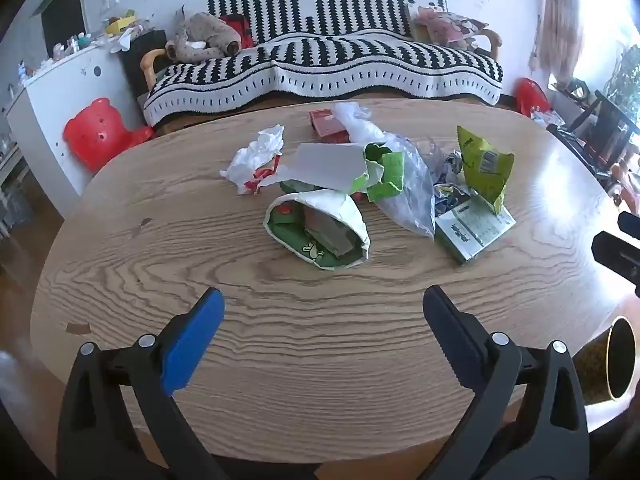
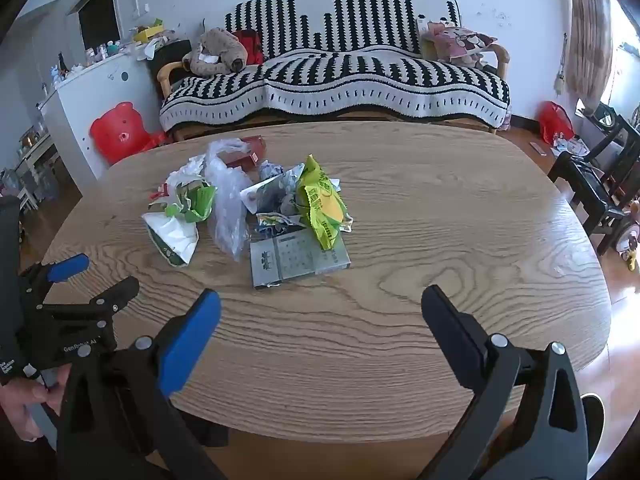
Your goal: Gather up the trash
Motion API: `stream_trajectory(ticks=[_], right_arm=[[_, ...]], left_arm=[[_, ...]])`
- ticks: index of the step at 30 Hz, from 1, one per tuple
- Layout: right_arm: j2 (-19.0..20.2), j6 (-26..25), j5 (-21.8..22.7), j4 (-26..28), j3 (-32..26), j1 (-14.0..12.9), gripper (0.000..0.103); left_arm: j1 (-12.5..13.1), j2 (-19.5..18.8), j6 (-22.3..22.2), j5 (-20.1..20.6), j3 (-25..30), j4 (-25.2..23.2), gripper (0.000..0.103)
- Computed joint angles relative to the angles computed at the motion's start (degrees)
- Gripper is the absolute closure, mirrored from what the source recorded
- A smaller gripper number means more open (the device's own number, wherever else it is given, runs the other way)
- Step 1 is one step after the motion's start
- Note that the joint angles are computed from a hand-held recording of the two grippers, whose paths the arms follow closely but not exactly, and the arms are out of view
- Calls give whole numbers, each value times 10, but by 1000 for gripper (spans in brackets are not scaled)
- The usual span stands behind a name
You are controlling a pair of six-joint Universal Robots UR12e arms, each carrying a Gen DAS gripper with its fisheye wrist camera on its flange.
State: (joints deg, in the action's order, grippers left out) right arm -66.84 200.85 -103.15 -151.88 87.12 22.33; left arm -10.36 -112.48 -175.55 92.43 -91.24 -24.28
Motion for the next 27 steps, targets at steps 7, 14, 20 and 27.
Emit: stream_trajectory(ticks=[7, 14, 20, 27], right_arm=[[1, 3, 4, -1, 0, 0, 6], [0, 3, 9, 1, 0, -2, 6], [1, 3, 10, 1, 0, 0, 6], [1, 3, 9, 2, -3, 2, 6]], left_arm=[[0, -4, -11, 14, 5, -8, 6], [3, 0, -19, 6, 3, -7, 6], [3, 0, -18, 5, 3, -6, 6], [4, 0, -19, 6, 2, -5, 6]])
